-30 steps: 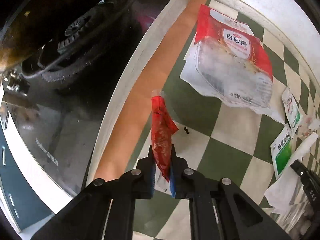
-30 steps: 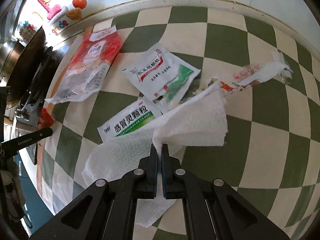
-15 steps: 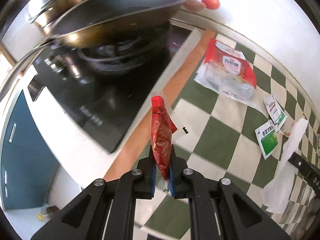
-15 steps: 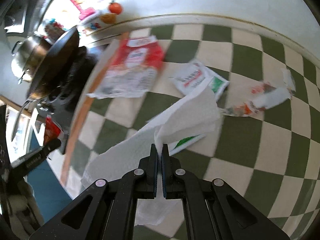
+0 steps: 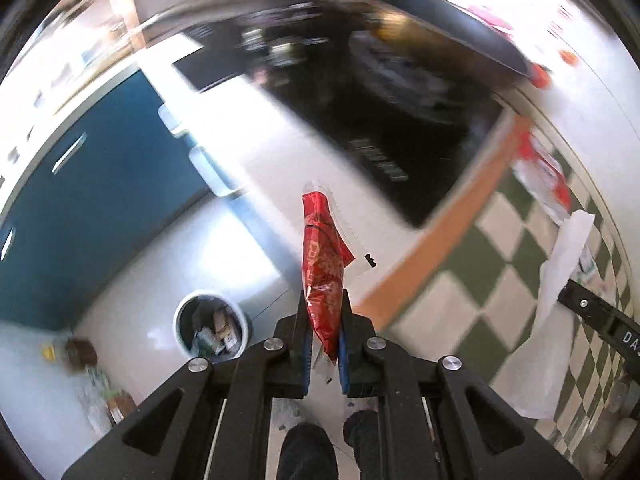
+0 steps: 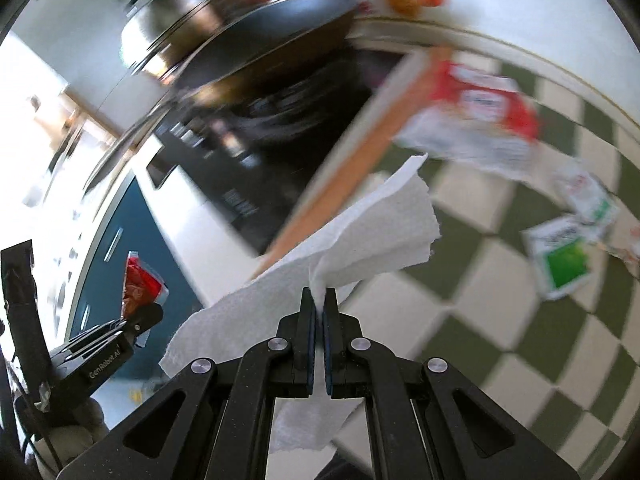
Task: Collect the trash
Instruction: 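Carry the wrapper and tissue to the bin and open both tools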
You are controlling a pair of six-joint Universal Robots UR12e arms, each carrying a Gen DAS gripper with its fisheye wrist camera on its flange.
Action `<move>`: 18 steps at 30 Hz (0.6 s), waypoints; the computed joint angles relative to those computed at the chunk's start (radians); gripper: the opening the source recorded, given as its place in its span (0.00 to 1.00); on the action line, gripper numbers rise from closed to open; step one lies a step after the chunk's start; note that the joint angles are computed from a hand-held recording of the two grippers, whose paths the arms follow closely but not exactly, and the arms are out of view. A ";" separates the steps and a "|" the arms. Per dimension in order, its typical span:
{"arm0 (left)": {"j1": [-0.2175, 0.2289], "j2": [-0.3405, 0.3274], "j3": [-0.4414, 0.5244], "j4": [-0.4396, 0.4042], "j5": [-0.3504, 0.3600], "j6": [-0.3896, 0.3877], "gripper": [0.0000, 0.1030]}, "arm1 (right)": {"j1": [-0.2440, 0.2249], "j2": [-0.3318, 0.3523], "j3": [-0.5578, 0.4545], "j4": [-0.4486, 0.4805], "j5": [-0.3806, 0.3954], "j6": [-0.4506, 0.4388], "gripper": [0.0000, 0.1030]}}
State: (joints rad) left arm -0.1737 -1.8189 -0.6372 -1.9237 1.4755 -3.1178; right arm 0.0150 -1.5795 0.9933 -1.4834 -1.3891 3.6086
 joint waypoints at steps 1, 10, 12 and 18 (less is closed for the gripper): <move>0.024 0.020 -0.034 0.008 -0.002 -0.007 0.07 | 0.035 0.024 -0.013 -0.003 0.011 -0.008 0.03; 0.296 0.188 -0.430 0.061 -0.095 -0.099 0.07 | 0.253 0.177 0.019 -0.087 0.068 -0.044 0.03; 0.346 0.213 -0.524 0.081 -0.120 -0.106 0.07 | 0.289 0.210 0.049 -0.117 0.063 -0.048 0.03; 0.448 0.225 -0.798 0.185 -0.217 -0.094 0.07 | 0.357 0.294 0.245 -0.262 0.070 -0.056 0.03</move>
State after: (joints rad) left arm 0.2745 -1.5936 -1.4350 -1.7384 1.2589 -3.2115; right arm 0.3720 -1.2851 1.2384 -1.7454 -1.3187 3.5529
